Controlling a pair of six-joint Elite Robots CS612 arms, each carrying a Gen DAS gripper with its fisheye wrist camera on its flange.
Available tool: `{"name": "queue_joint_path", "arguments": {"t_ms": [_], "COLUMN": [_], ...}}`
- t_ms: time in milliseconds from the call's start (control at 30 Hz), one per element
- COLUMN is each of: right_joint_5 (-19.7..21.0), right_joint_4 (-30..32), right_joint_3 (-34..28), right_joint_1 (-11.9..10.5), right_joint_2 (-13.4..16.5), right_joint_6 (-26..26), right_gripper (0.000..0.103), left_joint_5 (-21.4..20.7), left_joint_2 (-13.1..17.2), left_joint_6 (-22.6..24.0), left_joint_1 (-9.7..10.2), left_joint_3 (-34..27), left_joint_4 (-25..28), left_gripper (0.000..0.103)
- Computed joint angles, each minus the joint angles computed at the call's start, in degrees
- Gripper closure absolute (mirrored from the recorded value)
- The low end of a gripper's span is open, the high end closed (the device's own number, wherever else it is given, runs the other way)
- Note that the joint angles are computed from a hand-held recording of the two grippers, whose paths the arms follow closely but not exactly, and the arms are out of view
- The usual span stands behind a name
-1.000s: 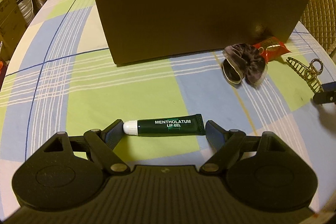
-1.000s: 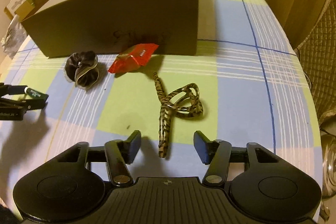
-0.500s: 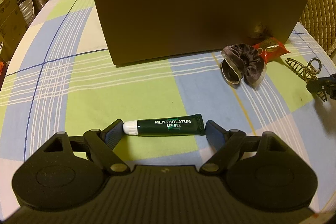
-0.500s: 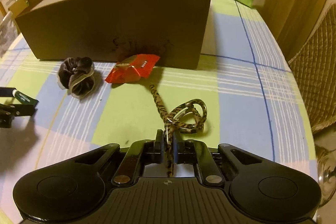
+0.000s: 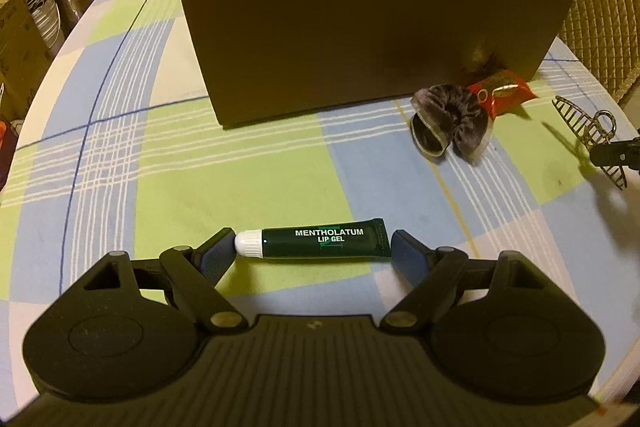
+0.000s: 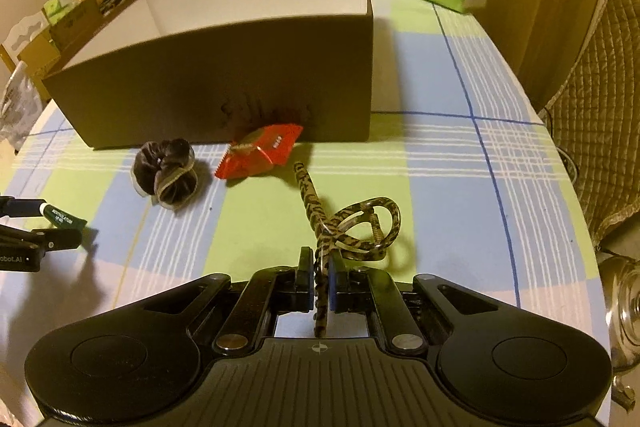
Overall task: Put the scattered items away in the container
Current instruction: 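Grasp the green lip gel tube with the left tool while the right tool grasps the lanyard, then lift the lip gel tube and lanyard and carry both over the box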
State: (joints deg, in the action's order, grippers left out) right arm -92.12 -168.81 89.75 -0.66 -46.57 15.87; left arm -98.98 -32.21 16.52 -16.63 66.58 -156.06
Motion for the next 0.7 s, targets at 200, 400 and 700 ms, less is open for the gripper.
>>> {"name": "queue_joint_path", "arguments": {"t_ms": [200, 400, 700], "right_joint_5": [0.9, 2.6, 5.1], "right_joint_4": [-0.2, -0.6, -2.2], "right_joint_3": [-0.2, -0.4, -0.8], "right_joint_1": [-0.2, -0.4, -0.5], "right_joint_2": [-0.4, -1.0, -1.7], "right_joint_6": [0.2, 0.4, -0.4], "right_gripper": [0.100, 0.100, 0.100], "left_joint_5": [-0.5, -1.8, -4.3], "left_joint_2": [-1.0, -1.9, -3.0], "left_joint_6": [1.0, 1.8, 3.1], "left_joint_1": [0.01, 0.14, 0.28], "left_joint_3": [0.4, 0.8, 0.9], "left_joint_4": [0.5, 0.1, -1.6], "left_gripper": [0.022, 0.022, 0.022]}}
